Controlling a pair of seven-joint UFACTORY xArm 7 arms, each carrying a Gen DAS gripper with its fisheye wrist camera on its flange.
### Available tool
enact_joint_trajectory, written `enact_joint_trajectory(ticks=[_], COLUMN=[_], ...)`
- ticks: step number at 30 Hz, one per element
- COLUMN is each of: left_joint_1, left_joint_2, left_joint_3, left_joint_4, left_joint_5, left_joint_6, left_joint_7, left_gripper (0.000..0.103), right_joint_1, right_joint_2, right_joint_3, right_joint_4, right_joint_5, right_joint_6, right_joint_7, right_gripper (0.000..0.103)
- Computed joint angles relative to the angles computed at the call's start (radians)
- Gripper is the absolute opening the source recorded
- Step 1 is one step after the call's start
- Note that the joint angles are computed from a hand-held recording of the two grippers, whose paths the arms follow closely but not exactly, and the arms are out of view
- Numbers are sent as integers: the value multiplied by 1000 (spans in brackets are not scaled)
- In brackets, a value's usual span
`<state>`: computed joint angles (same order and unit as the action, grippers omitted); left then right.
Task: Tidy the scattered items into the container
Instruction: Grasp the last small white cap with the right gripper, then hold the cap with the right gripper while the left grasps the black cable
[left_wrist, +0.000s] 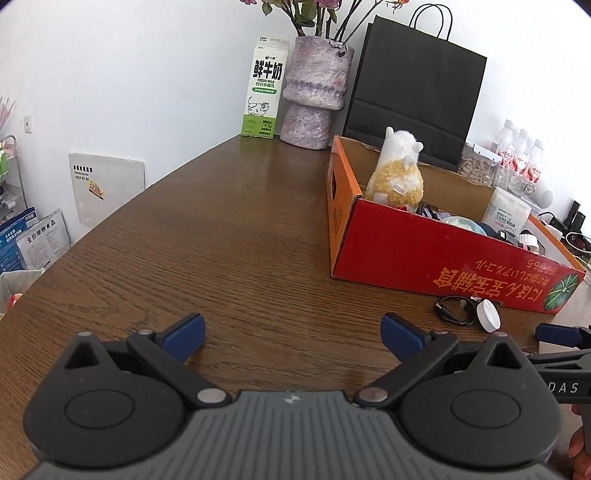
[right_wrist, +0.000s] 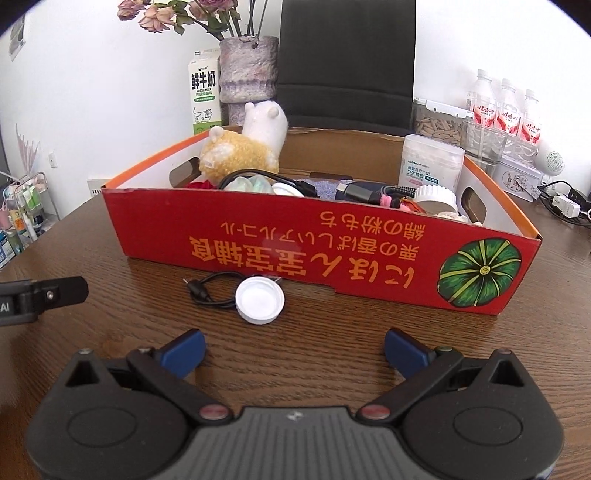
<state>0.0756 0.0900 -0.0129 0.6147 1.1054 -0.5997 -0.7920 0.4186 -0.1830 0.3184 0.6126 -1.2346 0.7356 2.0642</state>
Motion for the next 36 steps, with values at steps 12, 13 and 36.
enact_joint_trajectory(ticks=[12,13,36], left_joint_1=[0,-1,-223], left_joint_2=[-3,-4,-68], left_joint_3=[0,0,-104], left_joint_4=[4,3,-112], left_joint_5=[14,14,-485], left_joint_6=[12,14,92], left_joint_7=[-10,-8,451], left_gripper=[103,103,103], right_joint_1=[-18,-20,-52], right_joint_2=[8,2,-250], right_joint_3=[-22,-24,4], right_joint_4=[13,7,-211], right_joint_5=[-95,-110,-135], right_joint_6=[-25,-37,-74], right_joint_7=[72,85,161], right_gripper=[55,49,27])
